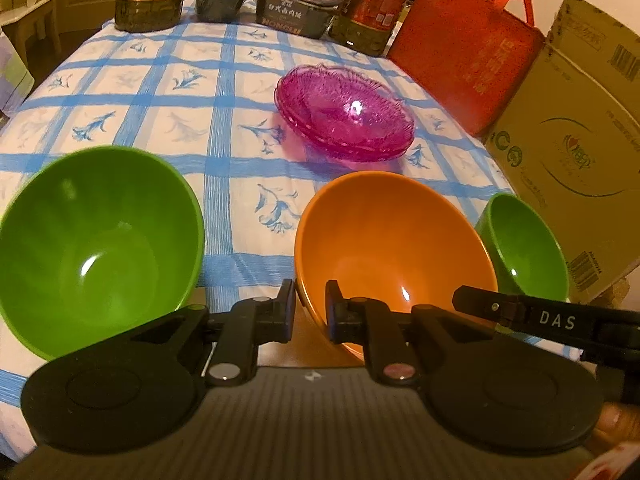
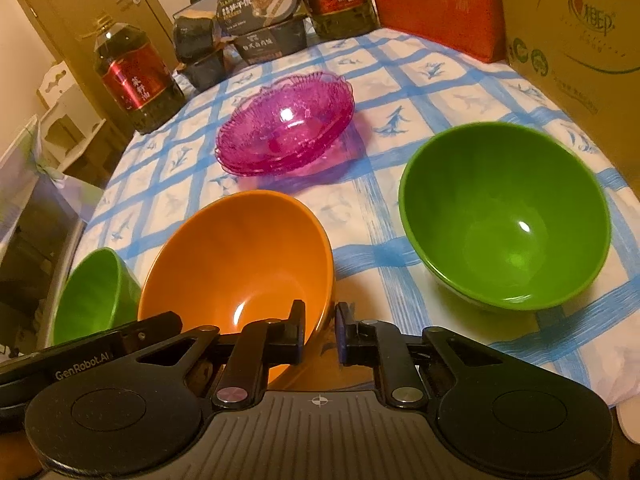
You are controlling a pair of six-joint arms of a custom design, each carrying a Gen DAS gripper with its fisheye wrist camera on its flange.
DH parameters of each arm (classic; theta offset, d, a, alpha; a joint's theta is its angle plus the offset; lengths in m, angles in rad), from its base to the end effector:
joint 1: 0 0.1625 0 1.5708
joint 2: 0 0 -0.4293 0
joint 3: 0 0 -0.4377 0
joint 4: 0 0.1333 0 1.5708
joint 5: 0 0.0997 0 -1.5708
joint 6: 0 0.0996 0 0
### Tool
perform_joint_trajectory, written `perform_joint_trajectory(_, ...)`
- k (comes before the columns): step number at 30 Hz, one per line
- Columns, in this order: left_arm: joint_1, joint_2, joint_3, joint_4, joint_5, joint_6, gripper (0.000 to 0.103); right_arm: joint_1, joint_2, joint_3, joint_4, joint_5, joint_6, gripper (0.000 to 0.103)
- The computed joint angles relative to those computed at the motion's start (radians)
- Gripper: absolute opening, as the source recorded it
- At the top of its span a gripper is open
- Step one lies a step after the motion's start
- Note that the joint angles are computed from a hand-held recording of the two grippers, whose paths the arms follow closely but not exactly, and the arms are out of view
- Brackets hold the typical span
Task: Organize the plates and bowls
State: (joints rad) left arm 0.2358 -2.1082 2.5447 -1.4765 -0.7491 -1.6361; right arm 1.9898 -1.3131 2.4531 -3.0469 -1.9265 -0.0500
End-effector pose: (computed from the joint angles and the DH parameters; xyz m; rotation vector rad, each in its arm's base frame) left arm -0.1740 -0.2539 0.2373 -0.0784 2.3966 -0.9785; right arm 0.2598 -0.3409 0.1247 0.5679 -2.7447 0.5596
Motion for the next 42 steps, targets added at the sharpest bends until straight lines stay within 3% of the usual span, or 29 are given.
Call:
perform_joint_trajectory(9, -0.108, -0.046, -0.068, 0.228, 0.000, -0.164, 0.013, 0.075, -0.038, -0.018, 0.050, 0.010, 0.016, 0.015)
perform_joint_trajectory(21, -0.267, -0.106, -0.149, 0.568, -0.065, -0.433, 0.013, 0.168, -0.029, -0.043, 0.079, 0.048, 0.033, 0.016)
perform_joint_trajectory(35, -0.412, -0.164, -0.203, 0.854, -0.179, -0.666, 0.013, 0.229, 0.048, -0.084, 0.095, 0.095, 0.032, 0.016)
perform_joint_trajectory(42, -0.436, -0.202, -0.219, 0.965, -0.222, -0.730, 0.013, 0.244, 0.137, -0.129, 0.082, 0.119, 0.017, 0.015)
